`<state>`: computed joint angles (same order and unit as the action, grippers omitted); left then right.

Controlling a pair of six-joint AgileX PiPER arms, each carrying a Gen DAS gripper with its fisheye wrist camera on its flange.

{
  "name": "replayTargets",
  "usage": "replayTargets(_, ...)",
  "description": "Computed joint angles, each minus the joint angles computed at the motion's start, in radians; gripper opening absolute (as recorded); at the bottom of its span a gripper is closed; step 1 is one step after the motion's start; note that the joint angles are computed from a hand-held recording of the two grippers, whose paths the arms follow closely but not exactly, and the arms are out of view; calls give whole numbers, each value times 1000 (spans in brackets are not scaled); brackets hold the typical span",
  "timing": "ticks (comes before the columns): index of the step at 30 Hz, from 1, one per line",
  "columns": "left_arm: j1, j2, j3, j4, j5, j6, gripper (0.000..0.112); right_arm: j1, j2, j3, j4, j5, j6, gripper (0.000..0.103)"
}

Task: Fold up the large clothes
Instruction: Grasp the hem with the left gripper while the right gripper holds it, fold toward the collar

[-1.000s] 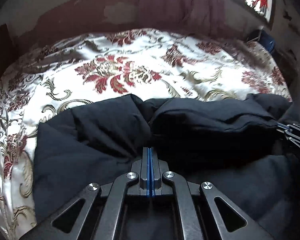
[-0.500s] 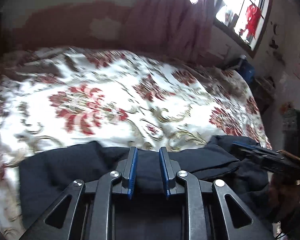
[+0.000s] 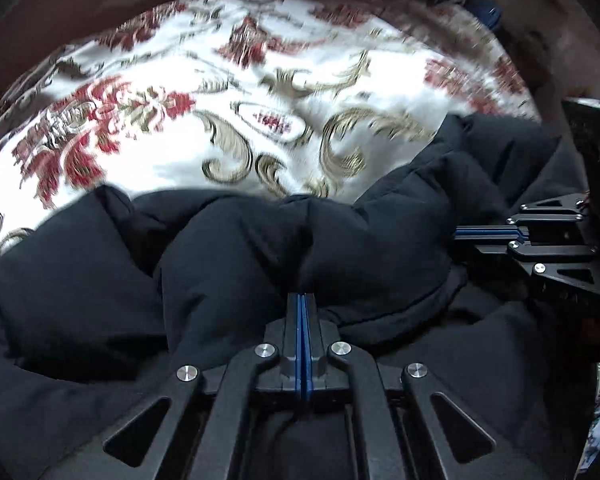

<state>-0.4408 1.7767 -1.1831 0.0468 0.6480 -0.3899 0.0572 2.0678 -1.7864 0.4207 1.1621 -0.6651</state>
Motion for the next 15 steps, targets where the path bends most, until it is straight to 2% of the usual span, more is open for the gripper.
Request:
replayTargets(5, -66, 46, -8, 192, -5, -209, 4, 1, -81, 143, 39, -133, -29, 0)
replayTargets(10, -73, -64, 99, 256, -83, -316, 4, -35, -189, 238, 102, -184, -57, 3)
replayTargets(13, -81, -138, 144, 288, -86, -424, 7, -55, -250, 277, 97, -204, -57, 3)
replayTargets(15, -101, -159, 148, 339, -55, -499, 7, -63, -282, 298, 90, -215, -59, 3)
